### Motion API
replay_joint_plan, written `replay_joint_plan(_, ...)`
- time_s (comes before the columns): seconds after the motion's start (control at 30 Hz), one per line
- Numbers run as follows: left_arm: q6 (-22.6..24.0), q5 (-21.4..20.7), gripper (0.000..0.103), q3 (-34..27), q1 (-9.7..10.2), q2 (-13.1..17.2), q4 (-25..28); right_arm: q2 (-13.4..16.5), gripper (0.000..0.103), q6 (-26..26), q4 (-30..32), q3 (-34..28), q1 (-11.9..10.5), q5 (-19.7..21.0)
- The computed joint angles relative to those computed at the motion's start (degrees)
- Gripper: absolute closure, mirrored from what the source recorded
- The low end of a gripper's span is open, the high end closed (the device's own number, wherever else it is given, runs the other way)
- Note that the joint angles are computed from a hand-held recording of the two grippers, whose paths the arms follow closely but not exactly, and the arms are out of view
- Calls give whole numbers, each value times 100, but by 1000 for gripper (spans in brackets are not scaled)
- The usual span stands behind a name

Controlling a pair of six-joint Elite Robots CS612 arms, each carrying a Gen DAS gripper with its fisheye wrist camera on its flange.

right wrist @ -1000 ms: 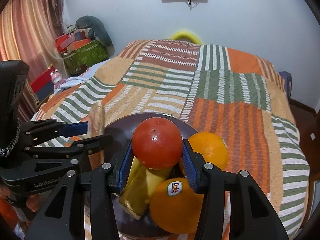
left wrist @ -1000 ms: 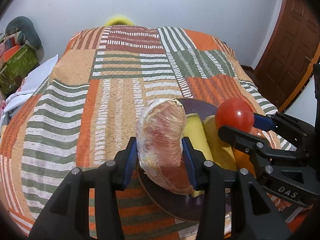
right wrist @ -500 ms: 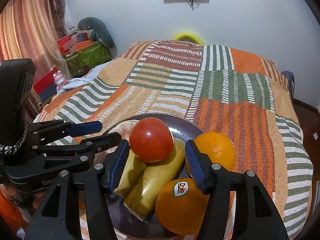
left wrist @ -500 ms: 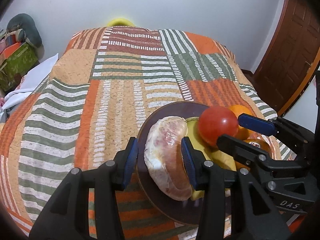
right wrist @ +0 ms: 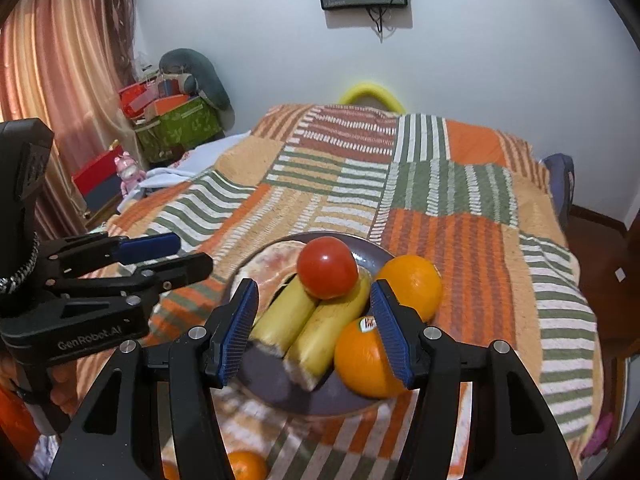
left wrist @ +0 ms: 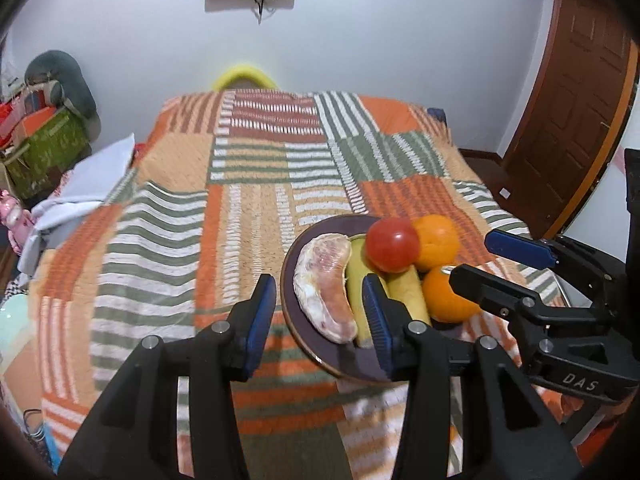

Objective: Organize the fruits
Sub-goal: 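Open the left tool over the plate and lift both tools away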

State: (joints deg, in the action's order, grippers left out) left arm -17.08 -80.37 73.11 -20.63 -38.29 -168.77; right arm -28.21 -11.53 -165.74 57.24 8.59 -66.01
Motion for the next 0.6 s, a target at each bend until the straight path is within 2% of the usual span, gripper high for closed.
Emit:
replay_joint_plan(0.3,-50,283,58,1006,-212,-672,-638,-572,48,77,-772,1021,-46,-40)
replay_joint_plan(0.6,-95,420,56,1713,-396,-1107,-689,-954,48,62,-1127,1781,-90,-105)
